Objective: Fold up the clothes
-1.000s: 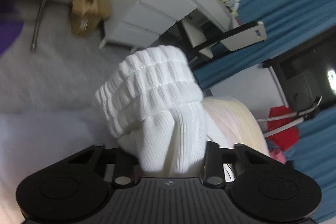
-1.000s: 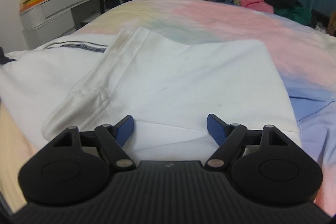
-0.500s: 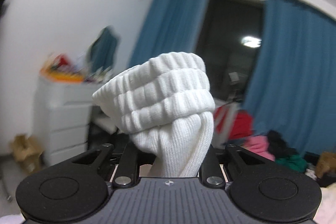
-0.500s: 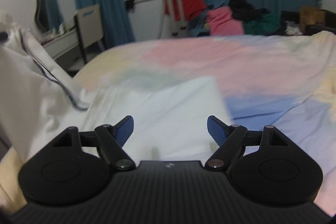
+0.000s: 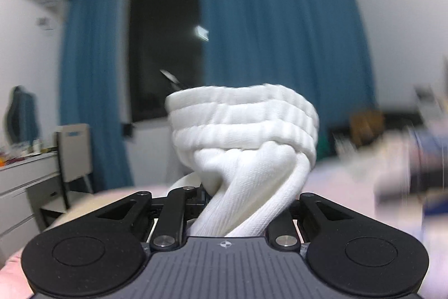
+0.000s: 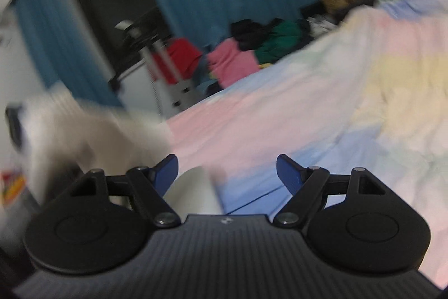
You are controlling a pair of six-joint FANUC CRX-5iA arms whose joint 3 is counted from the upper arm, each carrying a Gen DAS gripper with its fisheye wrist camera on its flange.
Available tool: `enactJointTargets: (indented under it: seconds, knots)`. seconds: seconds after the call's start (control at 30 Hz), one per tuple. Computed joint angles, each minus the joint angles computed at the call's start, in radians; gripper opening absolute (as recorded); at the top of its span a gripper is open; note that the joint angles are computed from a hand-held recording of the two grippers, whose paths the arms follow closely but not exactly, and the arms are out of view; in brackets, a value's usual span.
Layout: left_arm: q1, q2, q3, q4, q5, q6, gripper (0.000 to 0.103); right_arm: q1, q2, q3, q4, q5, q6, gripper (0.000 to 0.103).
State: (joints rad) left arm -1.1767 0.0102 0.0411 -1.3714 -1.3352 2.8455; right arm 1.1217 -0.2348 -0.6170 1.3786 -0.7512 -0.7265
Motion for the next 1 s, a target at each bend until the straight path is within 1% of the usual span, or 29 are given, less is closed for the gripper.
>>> enactJointTargets:
  seconds: [0.03, 0.07, 0.1, 0.13, 0.17, 0.2, 0.23, 0.27, 0.3, 0.33, 0.4, 0.43, 0.5, 0.53, 0.6, 0.63, 0.67, 0.7, 0.77, 0.83, 0.9, 0.93, 1.0]
  knots:
    - [0.023, 0.015, -0.001, 0.047, 0.036, -0.031, 0.022, -0.014, -0.006, -0.013, 0.004, 0.017, -0.033, 0.081]
    - [0.047, 0.031, -0.002, 0.094, 0.071, -0.065, 0.025, -0.030, -0.012, -0.025, 0.008, 0.043, -0.062, 0.081]
    - [0.060, 0.041, -0.001, 0.119, 0.087, -0.092, 0.029, -0.048, -0.017, -0.035, 0.016, 0.075, -0.084, 0.081]
    - [0.070, 0.051, 0.000, 0.142, 0.099, -0.118, 0.030, -0.069, -0.020, -0.043, 0.031, 0.113, -0.100, 0.081]
    - [0.072, 0.059, 0.001, 0.147, 0.104, -0.136, 0.038, -0.083, -0.021, -0.049, 0.045, 0.140, -0.112, 0.081]
    - [0.079, 0.057, 0.002, 0.160, 0.115, -0.163, 0.054, -0.088, -0.018, -0.049, 0.054, 0.150, -0.112, 0.081]
    - [0.087, 0.054, 0.003, 0.175, 0.128, -0.193, 0.064, -0.089, -0.013, -0.046, 0.059, 0.155, -0.106, 0.081]
    - [0.098, 0.039, -0.006, 0.197, 0.149, -0.232, 0.080, -0.091, -0.009, -0.045, 0.065, 0.160, -0.102, 0.081]
    - [0.110, 0.021, -0.017, 0.220, 0.173, -0.274, 0.084, -0.094, -0.009, -0.046, 0.073, 0.169, -0.107, 0.081]
    - [0.119, 0.001, -0.029, 0.240, 0.190, -0.318, 0.084, -0.096, -0.010, -0.049, 0.082, 0.180, -0.115, 0.081]
    - [0.142, -0.040, -0.060, 0.302, 0.216, -0.440, 0.089, -0.118, -0.015, -0.058, 0.119, 0.217, -0.155, 0.081]
    - [0.140, -0.053, -0.067, 0.317, 0.207, -0.492, 0.089, -0.133, -0.019, -0.065, 0.144, 0.242, -0.184, 0.081]
    - [0.133, -0.122, -0.130, 0.337, 0.194, -0.554, 0.090, -0.174, -0.031, -0.081, 0.208, 0.312, -0.259, 0.081]
    - [0.125, -0.153, -0.152, 0.341, 0.178, -0.560, 0.091, -0.199, -0.036, -0.088, 0.248, 0.354, -0.304, 0.081]
    - [0.105, -0.215, -0.190, 0.348, 0.140, -0.564, 0.095, -0.253, -0.043, -0.098, 0.345, 0.441, -0.411, 0.081]
    - [0.099, -0.243, -0.206, 0.351, 0.111, -0.554, 0.096, -0.271, -0.045, -0.099, 0.380, 0.471, -0.456, 0.081]
    - [0.093, -0.271, -0.219, 0.355, 0.078, -0.542, 0.096, -0.274, -0.045, -0.100, 0.387, 0.485, -0.473, 0.081]
    - [0.088, -0.298, -0.232, 0.359, 0.045, -0.530, 0.096, -0.257, -0.043, -0.100, 0.352, 0.477, -0.453, 0.081]
    - [0.150, -0.379, -0.281, 0.384, 0.039, -0.557, 0.096, -0.202, -0.035, -0.093, 0.236, 0.440, -0.373, 0.083]
    - [0.185, -0.431, -0.314, 0.399, 0.012, -0.536, 0.097, -0.148, -0.026, -0.083, 0.119, 0.401, -0.298, 0.088]
    - [0.168, -0.456, -0.314, 0.424, -0.044, -0.480, 0.098, -0.094, -0.014, -0.067, -0.013, 0.355, -0.230, 0.088]
    - [0.158, -0.466, -0.313, 0.437, -0.073, -0.450, 0.099, -0.078, -0.011, -0.064, -0.053, 0.343, -0.225, 0.088]
    - [0.192, -0.483, -0.320, 0.464, -0.070, -0.434, 0.099, -0.049, -0.004, -0.055, -0.115, 0.316, -0.221, 0.088]
